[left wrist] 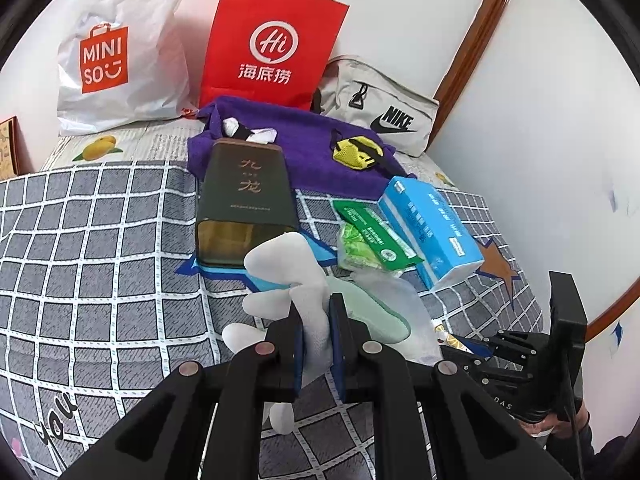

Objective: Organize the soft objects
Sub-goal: 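Carry the sachet with the right tool while the left tool carries the glove toward the purple towel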

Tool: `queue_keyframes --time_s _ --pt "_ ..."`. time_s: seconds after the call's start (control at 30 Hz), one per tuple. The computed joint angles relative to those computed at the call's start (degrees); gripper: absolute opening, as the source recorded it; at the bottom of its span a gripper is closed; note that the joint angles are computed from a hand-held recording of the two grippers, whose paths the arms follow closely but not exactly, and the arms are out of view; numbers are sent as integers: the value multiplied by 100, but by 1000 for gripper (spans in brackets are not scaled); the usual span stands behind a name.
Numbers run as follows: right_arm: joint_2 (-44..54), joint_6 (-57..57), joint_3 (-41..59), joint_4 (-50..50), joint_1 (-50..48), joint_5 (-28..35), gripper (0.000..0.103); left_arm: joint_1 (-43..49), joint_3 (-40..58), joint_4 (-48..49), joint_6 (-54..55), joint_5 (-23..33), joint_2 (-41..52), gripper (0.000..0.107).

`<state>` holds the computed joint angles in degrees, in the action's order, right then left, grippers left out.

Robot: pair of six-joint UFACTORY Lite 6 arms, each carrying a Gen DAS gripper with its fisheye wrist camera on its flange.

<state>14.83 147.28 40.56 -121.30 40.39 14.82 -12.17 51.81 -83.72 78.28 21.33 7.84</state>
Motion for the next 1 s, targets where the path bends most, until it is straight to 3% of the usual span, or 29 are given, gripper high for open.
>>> queue_keyframes --time_s 0.23,0.5,0.67,0.77,1.0 --pt "-743 -1024 -319 955 -326 -229 16 -22 100 263 -323 -10 -114 12" --pt "-1757 -3645 -479 3362 -642 -387 16 -50 359 920 -1061 -38 -300 12" --pt "-1794 -4775 -157 4260 -787 -458 16 -123 560 1214 -1371 -130 -251 12" --pt "-1634 -5533 166 4899 -879 -485 16 -274 802 1942 -2075 -404 -83 12" --pt "-1217 -6479 878 5544 -1181 -650 16 -211 1383 2498 -2717 -307 223 12"
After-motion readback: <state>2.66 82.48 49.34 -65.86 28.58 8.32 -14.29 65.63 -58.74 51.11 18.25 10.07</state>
